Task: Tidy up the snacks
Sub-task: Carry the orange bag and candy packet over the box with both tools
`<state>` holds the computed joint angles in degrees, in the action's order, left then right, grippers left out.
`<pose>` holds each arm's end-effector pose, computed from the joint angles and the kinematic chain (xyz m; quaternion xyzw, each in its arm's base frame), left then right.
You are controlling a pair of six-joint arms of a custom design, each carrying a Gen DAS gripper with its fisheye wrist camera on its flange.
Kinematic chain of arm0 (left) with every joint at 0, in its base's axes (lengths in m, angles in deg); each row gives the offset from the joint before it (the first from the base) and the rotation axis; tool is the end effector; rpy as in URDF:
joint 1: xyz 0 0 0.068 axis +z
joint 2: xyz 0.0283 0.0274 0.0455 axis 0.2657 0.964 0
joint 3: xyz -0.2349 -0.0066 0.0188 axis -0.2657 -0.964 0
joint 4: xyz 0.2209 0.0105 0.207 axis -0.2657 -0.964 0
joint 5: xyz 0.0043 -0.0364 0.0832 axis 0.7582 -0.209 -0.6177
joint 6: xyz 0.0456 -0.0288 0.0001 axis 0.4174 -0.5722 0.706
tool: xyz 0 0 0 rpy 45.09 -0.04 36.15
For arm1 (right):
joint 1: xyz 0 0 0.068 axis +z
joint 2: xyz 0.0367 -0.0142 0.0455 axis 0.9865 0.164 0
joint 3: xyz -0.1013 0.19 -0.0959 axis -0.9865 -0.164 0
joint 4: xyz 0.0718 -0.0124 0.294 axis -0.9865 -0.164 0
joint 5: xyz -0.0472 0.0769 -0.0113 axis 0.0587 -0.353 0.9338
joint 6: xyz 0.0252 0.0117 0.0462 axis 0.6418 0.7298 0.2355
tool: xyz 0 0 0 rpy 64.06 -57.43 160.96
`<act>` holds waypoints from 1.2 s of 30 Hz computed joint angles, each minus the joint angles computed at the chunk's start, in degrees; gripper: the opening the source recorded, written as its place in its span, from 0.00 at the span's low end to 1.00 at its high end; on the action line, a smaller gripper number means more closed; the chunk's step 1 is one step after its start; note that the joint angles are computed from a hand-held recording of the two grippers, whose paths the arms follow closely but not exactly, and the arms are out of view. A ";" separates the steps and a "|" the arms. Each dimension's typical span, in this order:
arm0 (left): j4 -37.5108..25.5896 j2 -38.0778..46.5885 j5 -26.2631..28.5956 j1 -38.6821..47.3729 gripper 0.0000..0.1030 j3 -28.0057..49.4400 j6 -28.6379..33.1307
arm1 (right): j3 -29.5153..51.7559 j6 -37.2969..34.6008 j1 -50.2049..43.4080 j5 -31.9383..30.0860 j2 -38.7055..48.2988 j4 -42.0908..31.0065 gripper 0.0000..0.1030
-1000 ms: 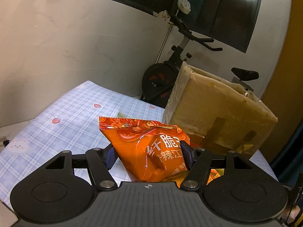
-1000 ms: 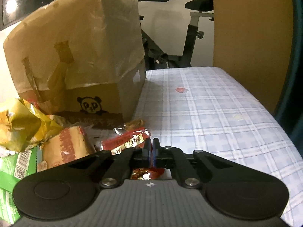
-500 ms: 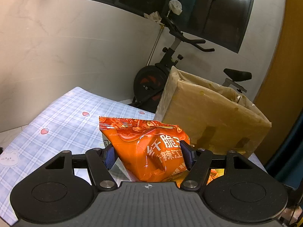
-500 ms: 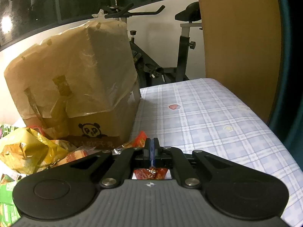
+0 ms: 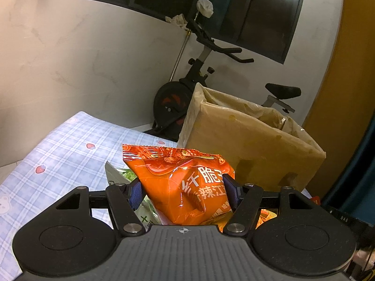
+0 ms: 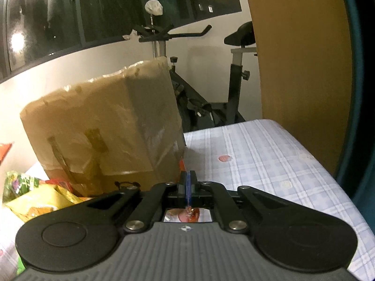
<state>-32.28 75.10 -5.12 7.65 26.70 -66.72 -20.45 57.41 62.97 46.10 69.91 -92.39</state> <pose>0.3635 -0.0624 0.2641 0.1061 0.8448 -0.2157 0.4780 0.2426 -0.0752 0.2022 0.1972 0.8136 -0.0094 0.5469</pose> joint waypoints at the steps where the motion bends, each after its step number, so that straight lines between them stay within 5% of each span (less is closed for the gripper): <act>1: -0.03 0.01 0.32 0.27 0.67 0.07 0.06 | -0.02 -0.06 0.05 -0.11 -0.56 -0.23 0.00; 19: 4.68 -0.07 4.28 -1.08 0.67 3.21 -0.21 | 8.20 0.31 2.36 -1.56 -6.38 -0.98 0.00; 36: 8.47 7.94 2.78 -6.47 0.67 13.17 -0.94 | 25.02 -4.35 6.61 -3.76 11.08 5.09 0.00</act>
<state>-23.81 83.04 -2.35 1.19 39.87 -67.66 4.58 53.06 69.58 42.33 80.99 -87.30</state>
